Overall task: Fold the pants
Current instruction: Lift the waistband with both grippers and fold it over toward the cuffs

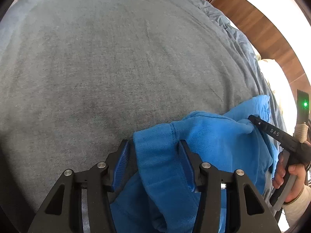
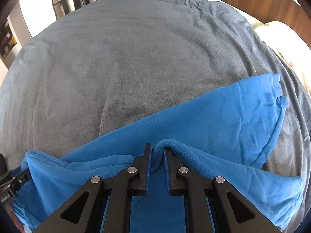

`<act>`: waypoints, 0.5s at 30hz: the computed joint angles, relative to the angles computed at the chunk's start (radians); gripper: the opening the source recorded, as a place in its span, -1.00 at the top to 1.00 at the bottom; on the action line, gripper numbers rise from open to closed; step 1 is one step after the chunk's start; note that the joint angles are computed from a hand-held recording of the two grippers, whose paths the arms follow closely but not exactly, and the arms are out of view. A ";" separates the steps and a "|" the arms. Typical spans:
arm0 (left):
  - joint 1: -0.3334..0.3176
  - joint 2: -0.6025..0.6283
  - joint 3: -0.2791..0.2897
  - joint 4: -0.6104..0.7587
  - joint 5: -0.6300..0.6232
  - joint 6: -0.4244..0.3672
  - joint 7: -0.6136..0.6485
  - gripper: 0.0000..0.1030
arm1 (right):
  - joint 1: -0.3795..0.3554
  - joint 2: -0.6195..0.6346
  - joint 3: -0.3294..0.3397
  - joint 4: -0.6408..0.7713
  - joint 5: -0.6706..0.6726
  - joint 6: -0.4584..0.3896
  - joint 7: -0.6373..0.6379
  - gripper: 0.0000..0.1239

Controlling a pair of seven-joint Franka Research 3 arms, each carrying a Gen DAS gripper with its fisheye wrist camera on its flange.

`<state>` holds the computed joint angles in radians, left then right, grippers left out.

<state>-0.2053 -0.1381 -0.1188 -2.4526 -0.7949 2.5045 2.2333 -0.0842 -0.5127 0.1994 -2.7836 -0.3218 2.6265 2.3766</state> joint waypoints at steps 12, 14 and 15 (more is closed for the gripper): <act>-0.042 -0.151 0.001 -0.104 -0.002 0.098 -0.067 0.42 | 0.007 -0.011 -0.017 -0.017 0.017 0.032 -0.005 0.80; -0.061 -0.237 0.004 -0.155 0.018 0.119 -0.128 0.44 | 0.011 -0.025 -0.025 -0.024 0.036 0.035 -0.021 0.80; -0.070 -0.270 0.009 -0.173 0.028 0.122 -0.153 0.45 | 0.012 -0.032 -0.029 -0.028 0.048 0.038 -0.028 0.80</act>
<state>-0.2755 -0.4085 -0.1101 -2.6252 -0.7672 2.6267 2.0807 -0.0719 -0.5447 0.1706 -2.8114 -0.2742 2.6650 2.3485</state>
